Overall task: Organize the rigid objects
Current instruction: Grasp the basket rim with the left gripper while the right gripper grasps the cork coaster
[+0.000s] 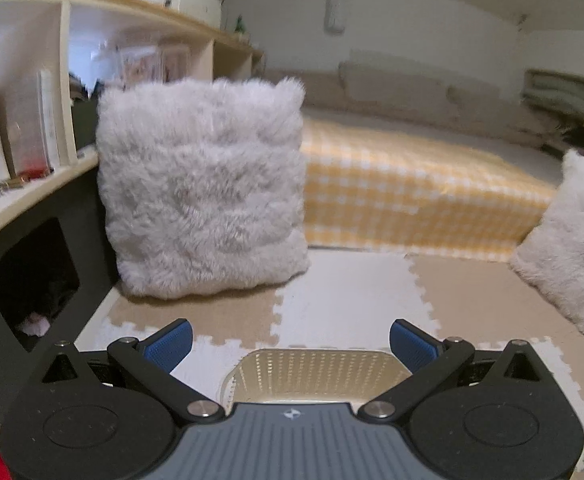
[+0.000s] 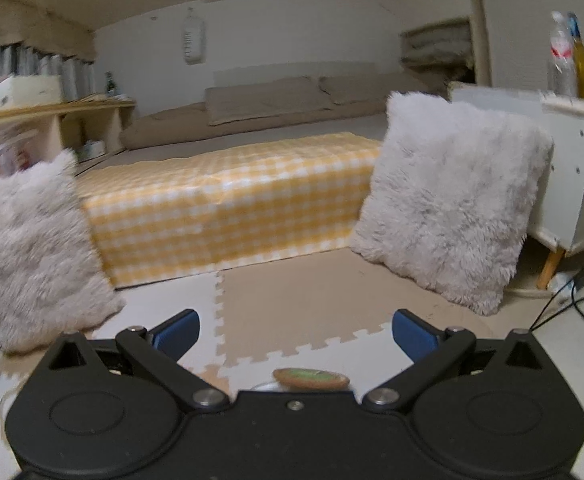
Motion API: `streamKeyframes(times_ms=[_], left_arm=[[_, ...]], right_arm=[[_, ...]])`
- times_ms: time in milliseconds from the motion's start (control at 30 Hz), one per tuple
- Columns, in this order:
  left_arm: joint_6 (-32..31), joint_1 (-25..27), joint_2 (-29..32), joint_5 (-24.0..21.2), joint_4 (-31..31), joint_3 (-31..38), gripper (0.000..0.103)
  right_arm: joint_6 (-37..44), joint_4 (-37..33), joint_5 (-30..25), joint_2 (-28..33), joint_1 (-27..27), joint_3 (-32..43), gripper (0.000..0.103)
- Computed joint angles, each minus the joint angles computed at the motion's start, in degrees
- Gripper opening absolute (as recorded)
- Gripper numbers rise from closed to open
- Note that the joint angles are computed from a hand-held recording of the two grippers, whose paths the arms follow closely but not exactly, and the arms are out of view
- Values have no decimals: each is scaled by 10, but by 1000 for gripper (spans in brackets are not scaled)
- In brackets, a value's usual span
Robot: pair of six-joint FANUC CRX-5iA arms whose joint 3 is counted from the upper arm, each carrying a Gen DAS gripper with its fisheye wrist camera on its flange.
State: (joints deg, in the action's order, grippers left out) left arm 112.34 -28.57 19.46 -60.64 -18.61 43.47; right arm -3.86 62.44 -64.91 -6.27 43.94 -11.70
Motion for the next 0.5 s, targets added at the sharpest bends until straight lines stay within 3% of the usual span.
streamKeyframes(times_ms=[100,233,367,500], left_arm=[[9,2,44,-44,-28,61,103],[-25,25,70,-56,12,78,103],[-30,46,69,-47,56,50,103],[-45,57,81,-83,69,53,97]], right_arm=[[-1,-13,13,13,-30,7,103],[-10,-17,50,22,-68,-4,103],[33,-91,87,38,-104,21,103],[123,-207,116,64,-133,68,103]])
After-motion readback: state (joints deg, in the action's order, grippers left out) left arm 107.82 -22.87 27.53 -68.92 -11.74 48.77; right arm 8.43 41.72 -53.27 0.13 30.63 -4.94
